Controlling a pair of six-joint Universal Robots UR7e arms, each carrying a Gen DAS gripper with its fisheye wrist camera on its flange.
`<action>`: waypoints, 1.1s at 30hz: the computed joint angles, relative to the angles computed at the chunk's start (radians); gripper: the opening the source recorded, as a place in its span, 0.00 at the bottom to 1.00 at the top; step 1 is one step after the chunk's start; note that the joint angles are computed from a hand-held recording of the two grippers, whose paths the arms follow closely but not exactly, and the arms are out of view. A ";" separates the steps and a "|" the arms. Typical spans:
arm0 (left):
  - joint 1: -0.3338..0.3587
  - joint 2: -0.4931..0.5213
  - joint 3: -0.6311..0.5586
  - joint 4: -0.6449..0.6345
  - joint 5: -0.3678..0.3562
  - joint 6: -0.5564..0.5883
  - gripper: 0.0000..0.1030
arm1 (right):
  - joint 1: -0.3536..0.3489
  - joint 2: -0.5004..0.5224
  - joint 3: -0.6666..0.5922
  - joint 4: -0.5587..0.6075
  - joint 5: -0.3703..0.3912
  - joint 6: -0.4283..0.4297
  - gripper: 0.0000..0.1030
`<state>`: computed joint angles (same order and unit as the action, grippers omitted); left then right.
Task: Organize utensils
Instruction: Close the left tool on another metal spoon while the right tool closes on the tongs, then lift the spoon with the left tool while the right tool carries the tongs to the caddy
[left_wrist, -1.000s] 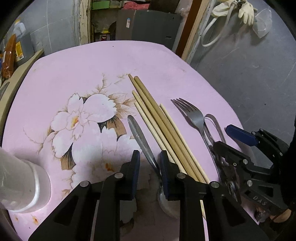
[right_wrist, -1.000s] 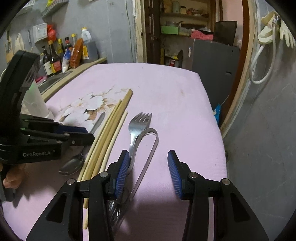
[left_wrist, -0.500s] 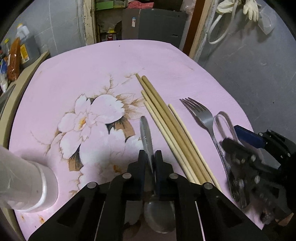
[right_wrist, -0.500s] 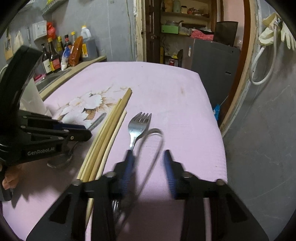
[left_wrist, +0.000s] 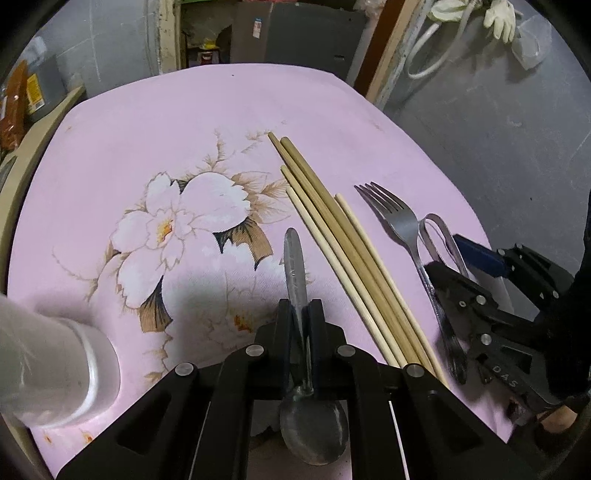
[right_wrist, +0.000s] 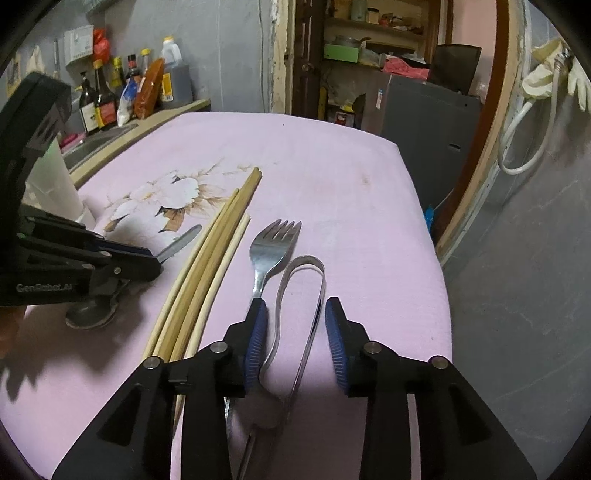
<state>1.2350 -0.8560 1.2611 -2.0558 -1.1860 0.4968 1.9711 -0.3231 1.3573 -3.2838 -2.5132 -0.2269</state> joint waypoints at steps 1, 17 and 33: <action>-0.003 0.001 -0.002 0.009 0.003 -0.002 0.07 | -0.001 0.002 -0.003 0.003 -0.002 -0.001 0.31; 0.029 -0.035 -0.007 0.051 -0.097 -0.050 0.05 | -0.015 -0.054 0.084 -0.060 0.103 0.080 0.22; 0.049 -0.272 0.386 -0.492 -0.203 0.095 0.05 | 0.058 0.034 0.092 -0.523 0.137 -0.250 0.21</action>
<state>1.2839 -1.1282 1.6473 -2.5479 -1.3891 0.5917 2.0287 -0.2892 1.4495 -3.8064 -2.3757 -0.4772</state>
